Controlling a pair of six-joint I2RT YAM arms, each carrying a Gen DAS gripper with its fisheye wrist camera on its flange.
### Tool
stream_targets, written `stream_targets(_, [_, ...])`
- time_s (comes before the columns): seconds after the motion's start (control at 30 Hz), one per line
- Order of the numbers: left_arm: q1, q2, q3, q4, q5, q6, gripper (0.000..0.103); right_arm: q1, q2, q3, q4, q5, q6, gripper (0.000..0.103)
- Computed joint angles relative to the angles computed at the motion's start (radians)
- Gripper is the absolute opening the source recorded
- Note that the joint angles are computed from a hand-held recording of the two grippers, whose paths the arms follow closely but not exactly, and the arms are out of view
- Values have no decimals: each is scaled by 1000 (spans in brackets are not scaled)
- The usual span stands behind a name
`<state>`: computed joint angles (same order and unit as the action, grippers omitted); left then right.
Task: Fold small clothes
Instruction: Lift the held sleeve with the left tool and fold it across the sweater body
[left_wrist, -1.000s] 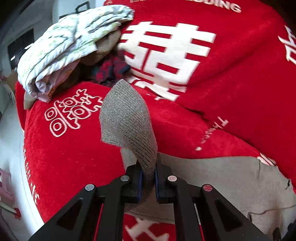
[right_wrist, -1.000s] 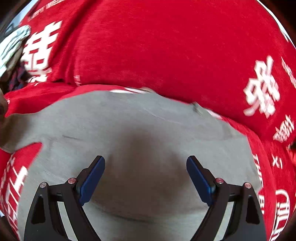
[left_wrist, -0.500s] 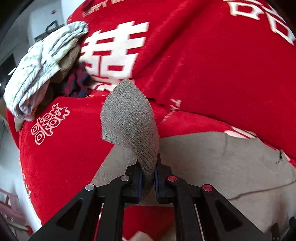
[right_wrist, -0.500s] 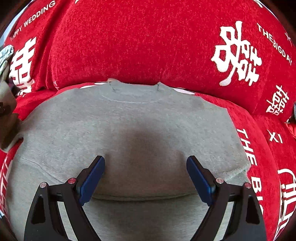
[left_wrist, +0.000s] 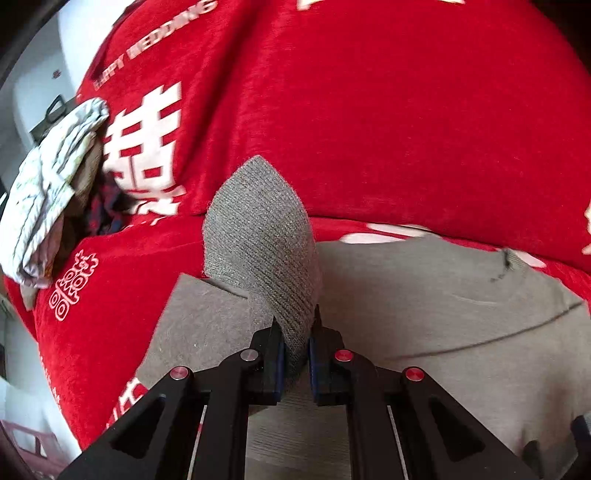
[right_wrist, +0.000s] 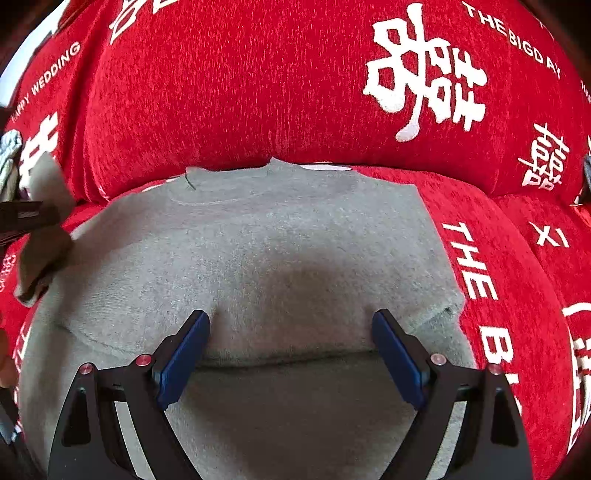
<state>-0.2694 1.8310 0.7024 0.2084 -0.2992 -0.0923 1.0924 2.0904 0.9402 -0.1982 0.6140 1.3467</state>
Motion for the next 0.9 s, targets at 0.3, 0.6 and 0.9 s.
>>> stream_targets(0.3, [-179,33,50,-76,-63,-81,11,39,-16,-40,-6,-31,3,91])
stream_targets(0.6, [-325,10,54,-105,-125,-109,11,70,-31,-85,35,-12,18,91])
stream_targets(0.9, [-463,-15,53,-121,-136,-108,11,102,-55,-136,58,2,37,91])
